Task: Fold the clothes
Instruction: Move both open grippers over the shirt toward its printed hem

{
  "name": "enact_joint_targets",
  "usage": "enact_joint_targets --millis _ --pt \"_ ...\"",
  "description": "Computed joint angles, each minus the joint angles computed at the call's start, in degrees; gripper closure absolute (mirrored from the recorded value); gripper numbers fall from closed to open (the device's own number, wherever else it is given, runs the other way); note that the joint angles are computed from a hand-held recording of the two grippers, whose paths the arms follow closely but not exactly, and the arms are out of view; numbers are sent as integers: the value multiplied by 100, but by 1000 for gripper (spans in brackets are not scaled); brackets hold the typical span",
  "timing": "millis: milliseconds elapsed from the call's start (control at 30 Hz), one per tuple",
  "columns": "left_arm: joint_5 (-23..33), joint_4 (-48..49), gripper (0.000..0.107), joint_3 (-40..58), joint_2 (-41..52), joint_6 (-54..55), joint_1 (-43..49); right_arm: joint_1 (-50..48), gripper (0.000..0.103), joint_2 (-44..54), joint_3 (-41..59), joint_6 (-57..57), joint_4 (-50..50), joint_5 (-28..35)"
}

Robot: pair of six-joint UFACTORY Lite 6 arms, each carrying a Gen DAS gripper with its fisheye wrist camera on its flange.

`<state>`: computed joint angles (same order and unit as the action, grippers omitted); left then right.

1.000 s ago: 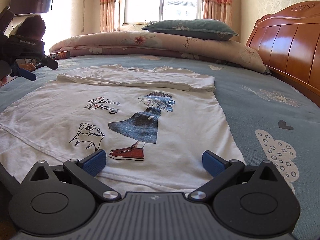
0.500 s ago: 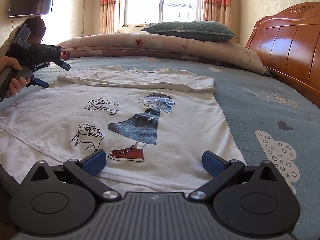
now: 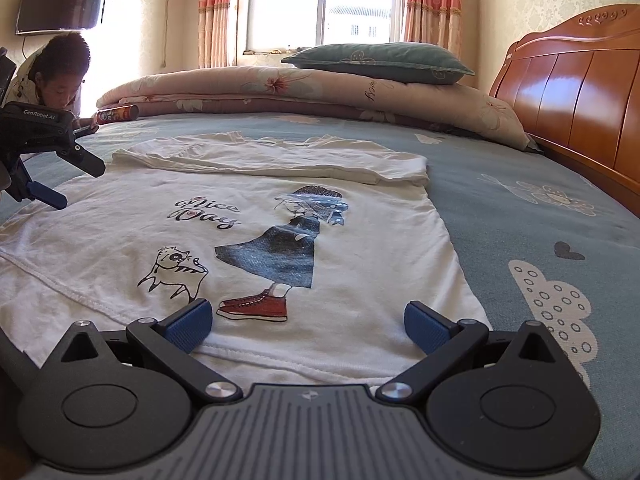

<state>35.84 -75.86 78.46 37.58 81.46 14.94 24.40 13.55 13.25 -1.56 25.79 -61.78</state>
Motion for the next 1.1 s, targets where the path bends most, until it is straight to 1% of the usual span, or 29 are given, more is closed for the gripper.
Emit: enact_joint_targets --millis 133,233,333,433,533,567,733,767,833,900,1000,1100 --pt "-119 444 5 -691 -596 155 107 62 0 28 -7 15 85 -46" --pt "-404 890 5 -1143 -1094 -247 36 81 0 -25 -42 20 118 -12" --pt "-511 793 5 -1772 -1720 82 -105 103 0 -25 -64 58 134 -42" --pt "-619 107 5 -2475 -2326 1173 -359 113 0 -6 -51 68 148 -47" --pt "-845 -1063 5 -3133 -2766 2658 -792 103 0 -8 -52 94 142 -42" --pt "-931 -1358 5 -3247 -2804 2961 -930 105 0 -5 -52 102 147 -43" --pt "-1119 -1676 5 -3432 -2576 3204 -1247 120 0 -45 -92 132 163 -33" --pt "-1144 -1917 5 -3553 -2568 3466 -1244 118 0 -45 -95 138 162 -38" --pt "-1018 -2661 5 -3932 -2744 4450 -1153 115 0 -41 -100 150 159 -48" --pt "-924 -2933 5 -4197 -2922 4951 -1053 93 0 -39 -91 149 142 -36" --pt "-781 -3139 5 -4462 -3115 5358 -916 127 0 -46 -74 127 212 3" --pt "-964 -3035 5 -4543 -3289 5289 -986 253 0 -6 -112 149 380 -101"
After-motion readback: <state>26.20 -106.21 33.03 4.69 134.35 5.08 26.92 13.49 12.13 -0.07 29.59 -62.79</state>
